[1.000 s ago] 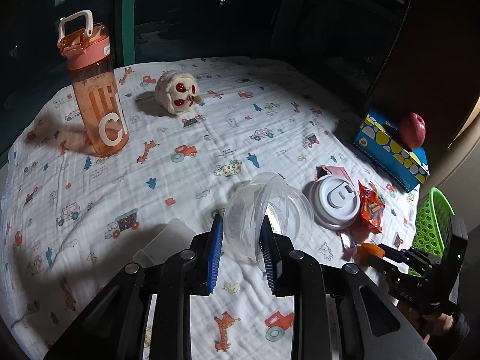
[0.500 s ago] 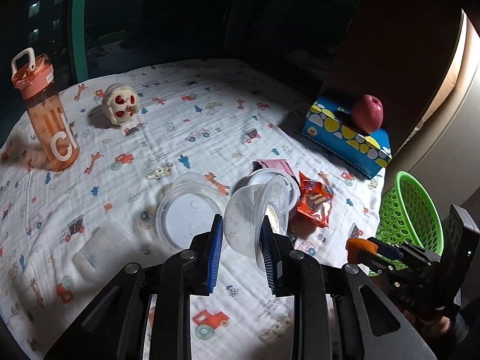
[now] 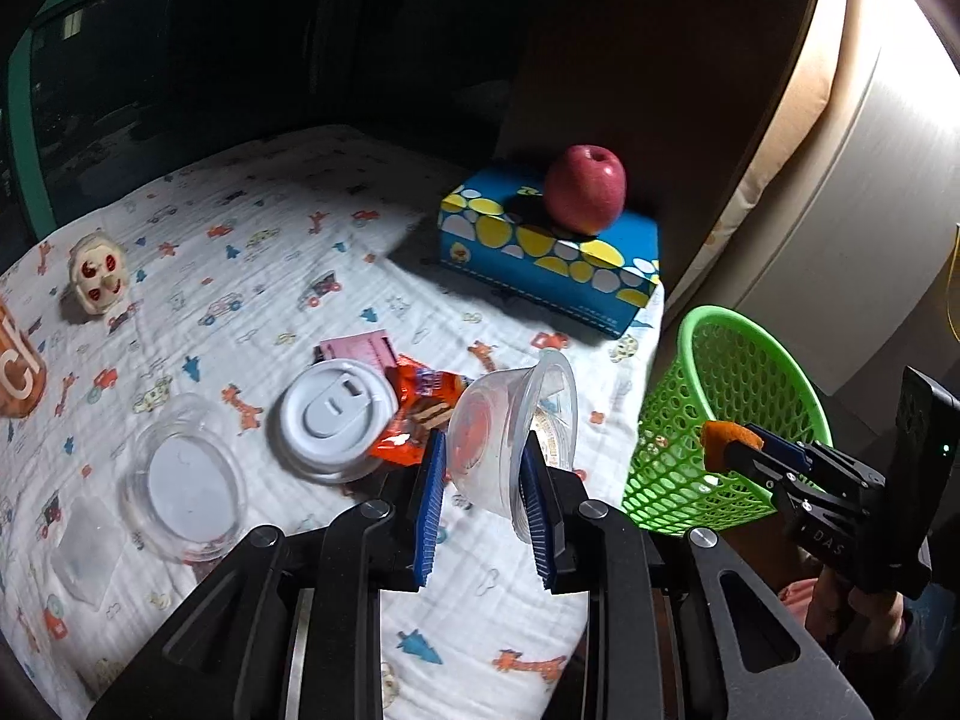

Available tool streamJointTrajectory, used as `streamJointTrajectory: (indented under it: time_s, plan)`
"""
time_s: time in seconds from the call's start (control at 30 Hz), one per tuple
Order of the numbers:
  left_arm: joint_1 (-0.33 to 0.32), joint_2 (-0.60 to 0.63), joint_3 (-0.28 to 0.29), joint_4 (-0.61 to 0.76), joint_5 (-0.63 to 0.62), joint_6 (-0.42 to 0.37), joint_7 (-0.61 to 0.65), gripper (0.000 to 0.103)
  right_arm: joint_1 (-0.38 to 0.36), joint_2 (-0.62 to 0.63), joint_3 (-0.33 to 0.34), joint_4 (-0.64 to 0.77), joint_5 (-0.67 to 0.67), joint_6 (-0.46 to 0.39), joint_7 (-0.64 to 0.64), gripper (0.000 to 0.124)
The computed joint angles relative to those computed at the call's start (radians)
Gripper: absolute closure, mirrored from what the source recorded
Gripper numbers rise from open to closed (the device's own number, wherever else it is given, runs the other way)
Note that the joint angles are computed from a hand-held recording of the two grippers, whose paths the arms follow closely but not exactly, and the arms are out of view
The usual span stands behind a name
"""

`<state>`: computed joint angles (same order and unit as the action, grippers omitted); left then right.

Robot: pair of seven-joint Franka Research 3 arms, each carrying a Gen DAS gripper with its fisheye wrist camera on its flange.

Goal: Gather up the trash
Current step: 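Grasp the orange peel with the right gripper while the left gripper grasps the clear tub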

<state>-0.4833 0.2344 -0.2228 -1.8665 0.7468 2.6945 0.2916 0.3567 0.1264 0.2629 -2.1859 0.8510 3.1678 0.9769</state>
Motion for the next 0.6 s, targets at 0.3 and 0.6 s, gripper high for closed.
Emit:
streamJointTrajectory:
  time_s: [0.3, 0.6]
  plan:
    - [-0.073, 0.203, -0.017, 0.285, -0.088, -0.049, 0.184, 0.078, -0.026, -0.059, -0.099, -0.101, -0.082, 0.036, 0.107, 0.089]
    - [-0.17, 0.415, 0.001, 0.613, -0.208, -0.151, 0.384, 0.078, -0.085, -0.075, -0.123, -0.136, -0.023, 0.017, 0.093, 0.087]
